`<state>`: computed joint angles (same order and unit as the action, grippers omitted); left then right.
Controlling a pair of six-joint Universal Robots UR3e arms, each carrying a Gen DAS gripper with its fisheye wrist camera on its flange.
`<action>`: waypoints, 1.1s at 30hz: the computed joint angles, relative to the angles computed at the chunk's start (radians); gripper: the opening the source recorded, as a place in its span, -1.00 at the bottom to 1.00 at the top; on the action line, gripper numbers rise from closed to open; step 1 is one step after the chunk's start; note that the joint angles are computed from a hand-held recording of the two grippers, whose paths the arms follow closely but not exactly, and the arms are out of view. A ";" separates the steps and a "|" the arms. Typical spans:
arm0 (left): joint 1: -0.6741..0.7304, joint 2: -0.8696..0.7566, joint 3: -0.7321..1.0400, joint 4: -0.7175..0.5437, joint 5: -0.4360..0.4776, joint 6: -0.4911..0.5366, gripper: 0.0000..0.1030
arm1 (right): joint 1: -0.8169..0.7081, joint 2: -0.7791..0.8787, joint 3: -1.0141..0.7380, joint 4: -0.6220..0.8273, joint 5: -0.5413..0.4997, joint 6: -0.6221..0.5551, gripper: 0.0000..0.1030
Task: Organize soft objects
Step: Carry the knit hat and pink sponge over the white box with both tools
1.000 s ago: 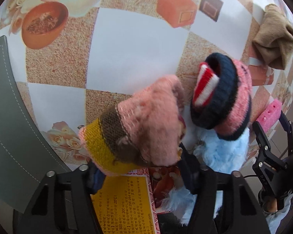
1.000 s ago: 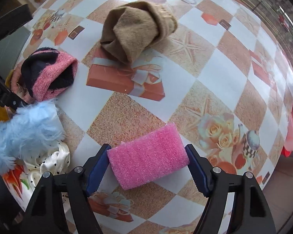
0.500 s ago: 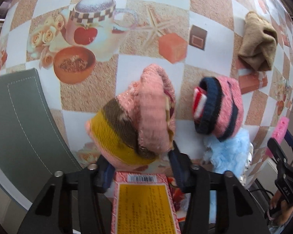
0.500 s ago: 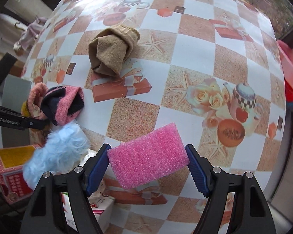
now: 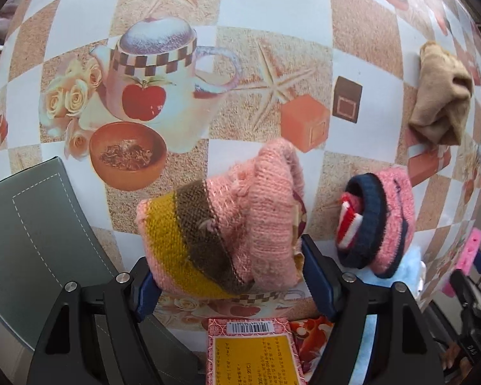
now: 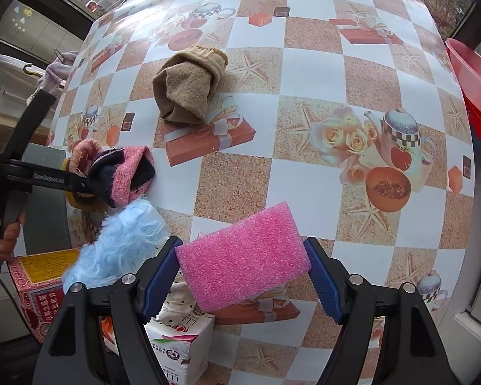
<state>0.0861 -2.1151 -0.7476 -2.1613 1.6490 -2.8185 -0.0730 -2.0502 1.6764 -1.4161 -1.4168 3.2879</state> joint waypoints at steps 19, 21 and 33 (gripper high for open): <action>-0.038 0.357 -0.146 0.123 -0.086 0.171 -0.11 | 0.070 -0.106 -0.045 0.068 -0.073 0.216 0.51; -0.046 0.378 -0.112 0.091 -0.111 0.177 -0.11 | 0.097 -0.113 -0.053 0.077 -0.084 0.259 0.51; 0.104 0.604 -0.047 -0.177 -0.256 0.487 -0.11 | 0.469 -0.058 -0.117 0.092 -0.250 0.691 0.51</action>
<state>0.1902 -1.5109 -0.7944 -2.3383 1.3926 -2.3318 0.3962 -2.1087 1.5591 -1.3238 -1.6666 3.9785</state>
